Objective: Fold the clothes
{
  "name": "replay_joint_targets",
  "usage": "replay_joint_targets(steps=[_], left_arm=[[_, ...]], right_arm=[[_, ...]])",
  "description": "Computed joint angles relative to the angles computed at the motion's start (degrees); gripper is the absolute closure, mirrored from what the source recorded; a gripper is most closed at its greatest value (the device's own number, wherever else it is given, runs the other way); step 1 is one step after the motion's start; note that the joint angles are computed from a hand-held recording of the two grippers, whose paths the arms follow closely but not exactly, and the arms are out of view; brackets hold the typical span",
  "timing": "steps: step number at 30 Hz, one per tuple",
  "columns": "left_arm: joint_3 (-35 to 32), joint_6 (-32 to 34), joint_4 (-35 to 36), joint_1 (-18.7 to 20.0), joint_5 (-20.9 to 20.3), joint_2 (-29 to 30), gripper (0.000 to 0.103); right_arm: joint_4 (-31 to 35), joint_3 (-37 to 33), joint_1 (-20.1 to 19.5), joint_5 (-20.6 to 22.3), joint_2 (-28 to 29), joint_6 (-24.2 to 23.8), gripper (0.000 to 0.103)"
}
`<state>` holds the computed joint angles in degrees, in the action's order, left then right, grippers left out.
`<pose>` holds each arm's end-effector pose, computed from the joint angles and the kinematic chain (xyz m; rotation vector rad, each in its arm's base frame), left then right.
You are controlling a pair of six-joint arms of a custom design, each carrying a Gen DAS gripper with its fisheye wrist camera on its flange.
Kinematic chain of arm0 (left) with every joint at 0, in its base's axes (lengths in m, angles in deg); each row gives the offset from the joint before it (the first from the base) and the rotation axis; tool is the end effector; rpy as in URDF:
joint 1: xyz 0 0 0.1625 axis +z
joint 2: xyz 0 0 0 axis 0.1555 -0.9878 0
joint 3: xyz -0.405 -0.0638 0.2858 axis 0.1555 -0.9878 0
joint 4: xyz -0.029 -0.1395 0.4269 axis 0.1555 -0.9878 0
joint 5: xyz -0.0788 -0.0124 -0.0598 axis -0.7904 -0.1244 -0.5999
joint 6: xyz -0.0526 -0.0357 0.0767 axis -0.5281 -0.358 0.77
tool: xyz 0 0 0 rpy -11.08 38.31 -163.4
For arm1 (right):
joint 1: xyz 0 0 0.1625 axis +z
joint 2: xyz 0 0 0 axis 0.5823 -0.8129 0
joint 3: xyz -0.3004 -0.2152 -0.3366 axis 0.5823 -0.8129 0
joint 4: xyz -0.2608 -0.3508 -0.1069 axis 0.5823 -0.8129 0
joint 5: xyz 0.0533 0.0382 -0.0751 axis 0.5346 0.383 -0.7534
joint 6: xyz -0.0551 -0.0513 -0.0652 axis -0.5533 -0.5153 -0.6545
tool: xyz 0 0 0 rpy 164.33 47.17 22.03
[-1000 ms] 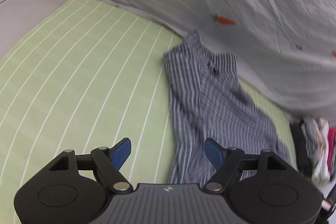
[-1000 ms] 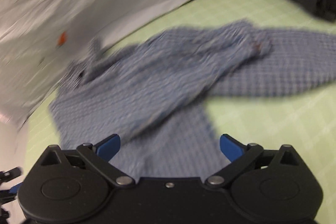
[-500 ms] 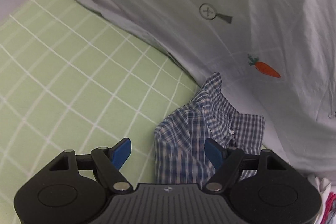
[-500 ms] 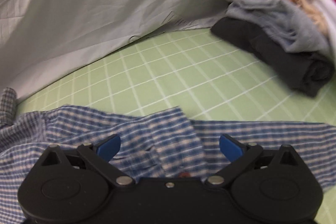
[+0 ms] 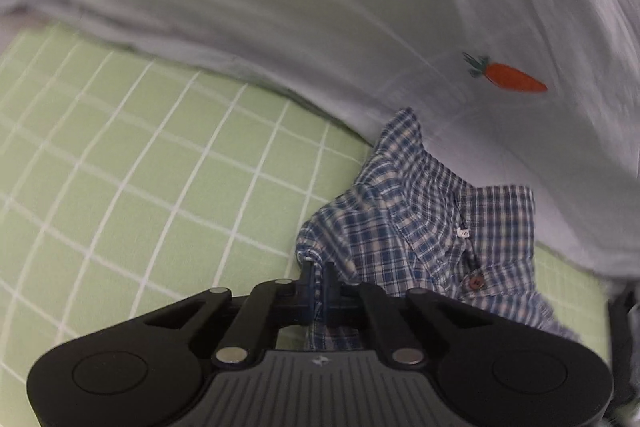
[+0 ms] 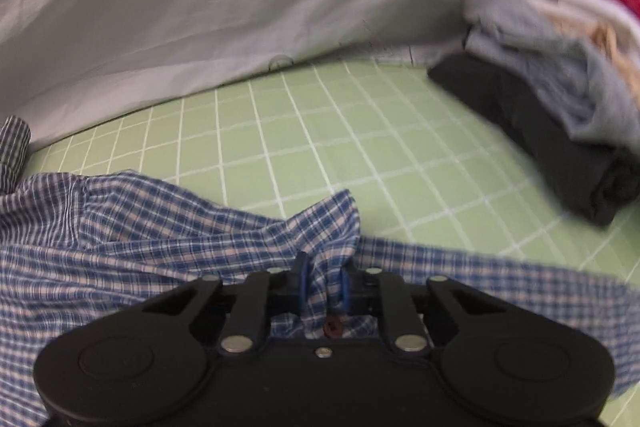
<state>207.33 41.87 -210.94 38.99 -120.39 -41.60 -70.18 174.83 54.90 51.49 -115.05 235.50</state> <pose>-0.0390 -0.3452 0.1657 -0.0709 2.5432 -0.8228 0.0642 -0.2737 0.1052 -0.0240 -2.0546 0.9289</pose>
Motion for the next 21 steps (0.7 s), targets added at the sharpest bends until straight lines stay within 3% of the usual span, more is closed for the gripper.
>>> replay_joint_targets(steps=[5,8,11,15,21], left_arm=[[-0.9,-2.4,7.6,-5.5,5.4,-2.3,0.101],[-2.3,-1.6,14.4,-10.3,10.6,-3.6,0.101],[-4.3,0.4,18.8,-12.9,14.7,-2.5,0.101],[-6.2,3.7,14.6,-9.7,14.8,2.6,0.101],[-7.9,5.7,10.8,-4.8,14.8,10.0,0.1]], right_arm=[[-6.2,0.7,4.9,4.1,-1.2,-4.7,0.088],[-12.2,1.2,9.9,7.2,-2.6,-11.6,0.089],[-19.3,1.9,13.5,9.0,-4.1,-19.6,0.09],[-16.9,1.1,11.3,6.6,-5.8,-16.7,0.09],[-14.0,0.1,3.8,2.8,-1.5,-12.9,0.09]])
